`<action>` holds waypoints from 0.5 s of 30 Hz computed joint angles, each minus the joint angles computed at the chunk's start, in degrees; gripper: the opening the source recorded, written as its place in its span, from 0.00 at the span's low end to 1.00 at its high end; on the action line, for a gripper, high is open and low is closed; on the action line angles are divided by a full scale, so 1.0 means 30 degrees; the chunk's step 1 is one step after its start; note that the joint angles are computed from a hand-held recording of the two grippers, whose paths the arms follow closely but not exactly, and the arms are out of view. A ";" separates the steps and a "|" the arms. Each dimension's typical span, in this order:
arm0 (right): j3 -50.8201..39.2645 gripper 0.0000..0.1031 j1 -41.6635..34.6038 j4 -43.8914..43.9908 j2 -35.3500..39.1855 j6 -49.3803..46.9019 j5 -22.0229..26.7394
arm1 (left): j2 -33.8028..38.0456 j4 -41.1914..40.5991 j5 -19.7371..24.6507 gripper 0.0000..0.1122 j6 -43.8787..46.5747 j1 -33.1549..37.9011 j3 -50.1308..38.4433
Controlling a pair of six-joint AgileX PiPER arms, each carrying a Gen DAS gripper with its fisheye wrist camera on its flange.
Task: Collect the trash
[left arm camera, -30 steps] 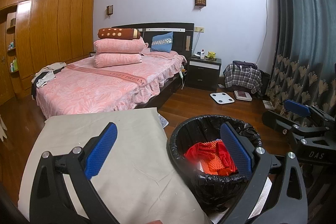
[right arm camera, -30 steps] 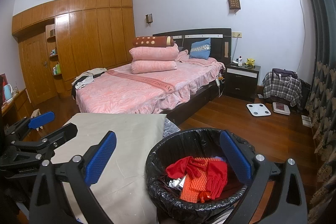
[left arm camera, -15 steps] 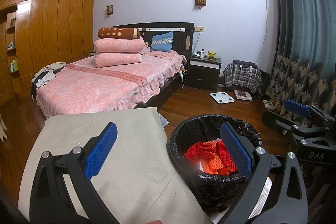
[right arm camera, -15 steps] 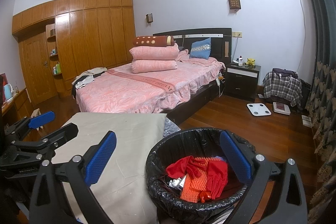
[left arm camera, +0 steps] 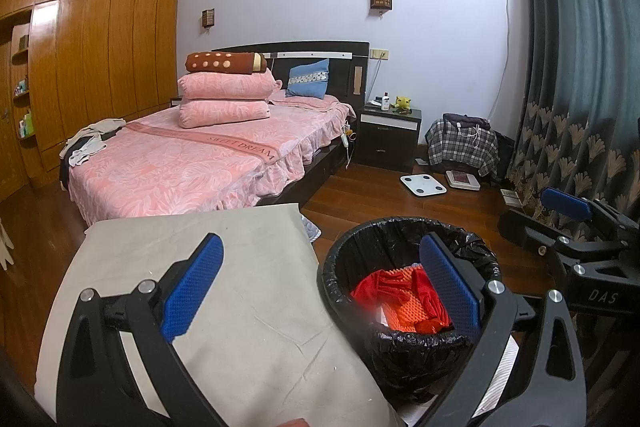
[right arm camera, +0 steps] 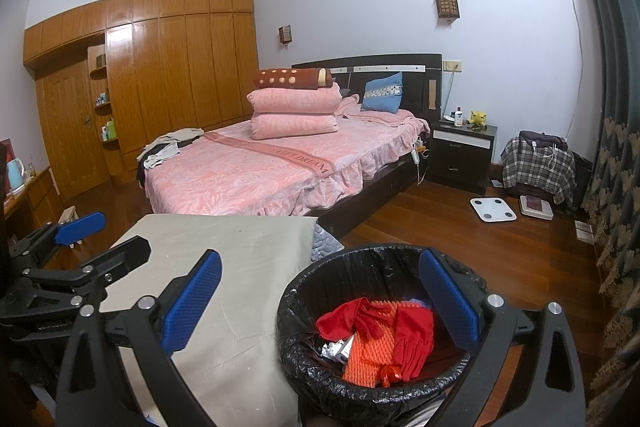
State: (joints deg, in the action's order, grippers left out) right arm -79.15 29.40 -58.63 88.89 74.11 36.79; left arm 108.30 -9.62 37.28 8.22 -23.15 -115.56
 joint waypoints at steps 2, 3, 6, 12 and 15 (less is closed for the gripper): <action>0.0036 0.94 0.0019 -0.0031 -0.0040 0.0056 0.0008 | 0.0009 0.0030 0.0023 0.85 -0.0007 -0.0011 -0.0038; 0.0007 0.94 0.0015 -0.0046 -0.0006 0.0068 0.0005 | 0.0012 0.0028 0.0016 0.85 -0.0023 -0.0015 -0.0031; -0.0017 0.94 0.0010 0.0025 0.0016 0.0003 0.0019 | 0.0024 0.0059 0.0052 0.85 -0.0060 -0.0034 -0.0062; -0.0048 0.94 0.0016 0.0101 0.0035 -0.0074 0.0058 | -0.0015 0.0036 0.0040 0.85 -0.0022 -0.0011 0.0011; 0.0023 0.94 -0.0010 0.0058 0.0046 -0.0022 0.0012 | -0.0016 0.0052 0.0028 0.85 -0.0046 -0.0020 -0.0004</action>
State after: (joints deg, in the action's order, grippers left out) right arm -79.08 29.37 -58.45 89.03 74.05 36.83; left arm 108.25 -9.46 37.37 8.08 -23.21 -115.58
